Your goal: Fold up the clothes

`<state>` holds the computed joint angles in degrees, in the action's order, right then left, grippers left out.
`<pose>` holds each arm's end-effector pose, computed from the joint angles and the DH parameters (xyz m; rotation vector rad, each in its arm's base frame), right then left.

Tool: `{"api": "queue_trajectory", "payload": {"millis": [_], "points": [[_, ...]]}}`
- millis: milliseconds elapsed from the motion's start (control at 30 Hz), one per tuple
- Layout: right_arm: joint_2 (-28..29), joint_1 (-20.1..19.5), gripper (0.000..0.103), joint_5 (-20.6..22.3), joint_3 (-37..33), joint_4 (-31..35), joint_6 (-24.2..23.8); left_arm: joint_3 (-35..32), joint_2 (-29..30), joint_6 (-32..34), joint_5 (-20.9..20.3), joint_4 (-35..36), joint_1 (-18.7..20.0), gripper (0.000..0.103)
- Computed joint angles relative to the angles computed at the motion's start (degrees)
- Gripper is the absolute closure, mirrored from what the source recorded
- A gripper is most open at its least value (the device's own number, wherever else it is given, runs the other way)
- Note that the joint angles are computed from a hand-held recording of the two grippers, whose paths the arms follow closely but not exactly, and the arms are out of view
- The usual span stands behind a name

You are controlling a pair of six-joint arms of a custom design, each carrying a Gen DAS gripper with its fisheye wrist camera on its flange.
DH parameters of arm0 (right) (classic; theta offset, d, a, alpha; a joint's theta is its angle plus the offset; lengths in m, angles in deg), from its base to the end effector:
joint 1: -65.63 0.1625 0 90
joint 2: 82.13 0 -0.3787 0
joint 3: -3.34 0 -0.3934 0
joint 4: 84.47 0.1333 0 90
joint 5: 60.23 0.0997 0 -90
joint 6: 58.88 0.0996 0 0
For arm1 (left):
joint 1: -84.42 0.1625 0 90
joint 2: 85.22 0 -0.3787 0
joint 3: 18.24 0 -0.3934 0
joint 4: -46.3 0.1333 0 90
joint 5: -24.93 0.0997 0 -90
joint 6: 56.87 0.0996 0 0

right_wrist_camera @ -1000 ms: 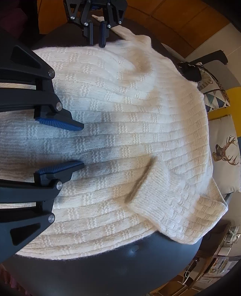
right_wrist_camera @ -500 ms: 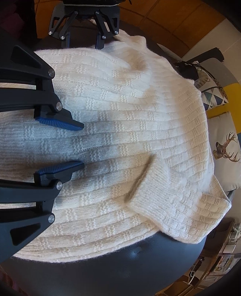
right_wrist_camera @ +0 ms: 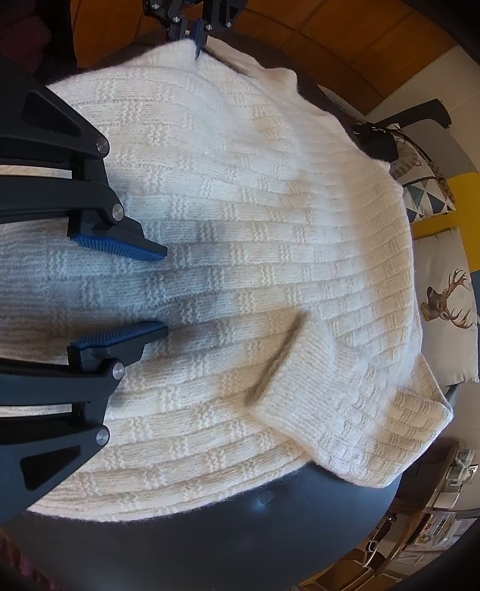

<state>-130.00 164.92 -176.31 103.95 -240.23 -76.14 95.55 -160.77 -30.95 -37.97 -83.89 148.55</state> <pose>0.1867 -0.5871 0.0656 0.5426 -2.6062 0.2601 -0.0601 -0.5334 0.2005 1.1554 2.4051 -0.0451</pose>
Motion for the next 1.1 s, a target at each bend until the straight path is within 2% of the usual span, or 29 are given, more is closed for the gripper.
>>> {"api": "queue_trajectory", "payload": {"millis": [133, 233, 300, 367, 467, 567, 667, 733, 800, 833, 933, 967, 1000, 1067, 1100], "points": [[0.7, 0.3, 0.068, -1.2, -0.5, -0.4, -0.3, 1.6, -3.3, -2.6, 3.3, 2.7, -0.3, 0.092], [0.4, -0.1, 0.067, -1.3, -0.1, -1.0, -1.1, -0.4, -3.2, -9.3, 1.6, 7.2, 2.2, 0.090], [0.2, -0.3, 0.067, -1.3, 0.0, -1.4, -1.5, 0.8, -5.7, -11.3, -1.3, 5.4, 3.5, 0.090], [-0.2, -0.7, 0.067, -1.0, 0.2, -1.4, -1.9, 2.4, -8.9, -13.6, -7.0, 1.1, 5.6, 0.090], [-0.8, -1.2, 0.067, -0.5, 0.3, -1.2, -2.2, 5.4, -12.5, -19.0, -11.0, -8.8, 8.9, 0.090], [-1.4, -1.7, 0.067, -0.4, 0.6, -1.7, -2.8, 7.1, -12.8, -26.3, -12.7, -20.9, 12.8, 0.090], [-1.8, -1.8, 0.067, -1.1, 0.7, -1.8, -3.2, 7.0, -11.3, -32.4, -10.7, -30.5, 14.6, 0.090], [-1.6, -1.3, 0.067, -2.5, 0.1, -1.2, -2.6, 5.0, -9.6, -35.4, -5.3, -31.3, 14.1, 0.090], [-0.8, 0.5, 0.067, -3.0, -0.2, -3.3, -2.6, 2.4, -7.5, -36.5, -3.3, -32.2, 14.1, 0.090], [-0.7, 1.3, 0.068, -2.3, -0.1, -4.5, -2.8, 1.1, -6.9, -36.3, -3.0, -31.5, 14.0, 0.090], [0.2, 2.7, 0.068, 2.1, -2.9, -5.6, -4.0, -2.7, -3.1, -31.6, 2.9, -30.2, 11.5, 0.090], [1.7, 3.3, 0.068, 2.8, -5.2, -5.9, -4.6, -4.2, -1.2, -30.2, 4.2, -29.3, 10.8, 0.090], [5.6, 4.7, 0.068, 3.6, -9.5, -5.4, -3.6, -5.8, 0.7, -28.9, 5.1, -28.3, 10.3, 0.089], [8.7, 6.3, 0.067, 4.5, -13.2, -4.7, -2.8, -8.5, 4.2, -26.9, 3.8, -26.2, 10.1, 0.087], [10.5, 6.9, 0.068, 3.3, -15.2, -4.8, -3.0, -9.8, 5.9, -26.0, 3.6, -25.3, 10.0, 0.087]]}}
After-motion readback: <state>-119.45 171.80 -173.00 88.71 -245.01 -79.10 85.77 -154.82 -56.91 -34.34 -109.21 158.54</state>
